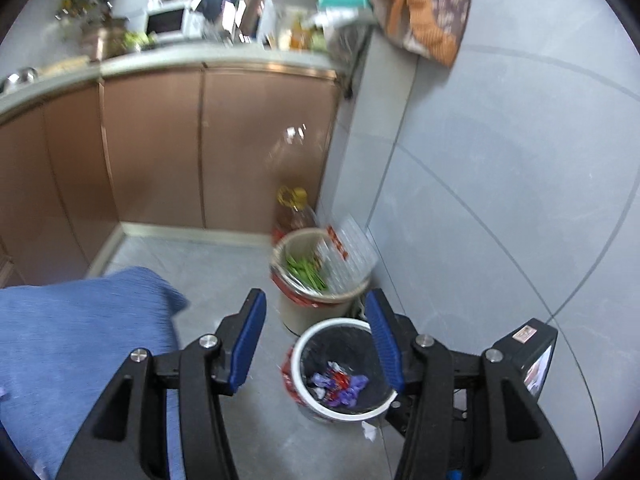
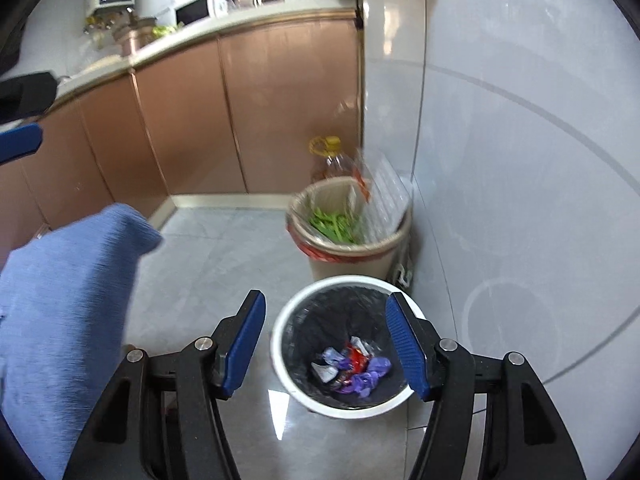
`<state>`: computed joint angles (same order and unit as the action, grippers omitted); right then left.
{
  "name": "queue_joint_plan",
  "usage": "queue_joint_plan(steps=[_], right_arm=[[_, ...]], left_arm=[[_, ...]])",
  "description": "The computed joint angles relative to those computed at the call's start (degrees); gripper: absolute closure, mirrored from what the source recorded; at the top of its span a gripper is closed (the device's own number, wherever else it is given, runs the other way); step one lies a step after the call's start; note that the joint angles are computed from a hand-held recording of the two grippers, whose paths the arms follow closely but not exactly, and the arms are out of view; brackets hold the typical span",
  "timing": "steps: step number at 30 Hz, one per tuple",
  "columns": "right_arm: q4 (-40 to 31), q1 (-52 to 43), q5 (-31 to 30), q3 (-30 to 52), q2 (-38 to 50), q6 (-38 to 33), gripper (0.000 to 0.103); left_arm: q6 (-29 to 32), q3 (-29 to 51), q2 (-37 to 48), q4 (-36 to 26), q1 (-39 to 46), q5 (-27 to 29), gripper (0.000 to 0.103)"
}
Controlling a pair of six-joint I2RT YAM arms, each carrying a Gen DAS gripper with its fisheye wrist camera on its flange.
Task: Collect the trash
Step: 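Move both tools back from the bin over the table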
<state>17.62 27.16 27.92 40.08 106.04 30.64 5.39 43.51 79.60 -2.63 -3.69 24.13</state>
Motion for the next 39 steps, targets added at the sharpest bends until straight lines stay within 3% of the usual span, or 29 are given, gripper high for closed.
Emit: queue_joint_plan(steps=[6,12,19,27,32,35,39], right_arm=[[-6.19,10.98,7.85,-1.21,-10.65,3.55,0.039],[-13.39,23.14,14.92,1.95,-16.86,5.51,0.037],[-17.46,33.97,19.16,9.15,-16.54,5.00,0.037],[-16.12,41.51,18.44,17.55,-10.87,2.15,0.037],[-16.12,44.39,16.80,22.38,-6.57,0.74,0.037],[-15.94,45.20,14.97,25.00,-3.59,-0.01,0.037],[-15.06,45.79,11.25,28.87,1.29,-0.41,0.037]], left_arm=[[7.61,-4.58,-14.67,-11.15,14.42,10.38,0.053],[22.90,-4.63,-20.65,-25.20,36.32,23.15,0.053],[46.26,1.11,-13.98,-40.98,59.74,33.54,0.053],[71.52,13.64,1.71,-58.61,78.78,38.86,0.053],[78.12,20.66,12.48,-60.47,86.35,39.02,0.053],[77.47,24.47,19.48,-56.53,89.52,37.59,0.053],[71.75,28.51,28.59,-46.59,91.62,33.50,0.053]])
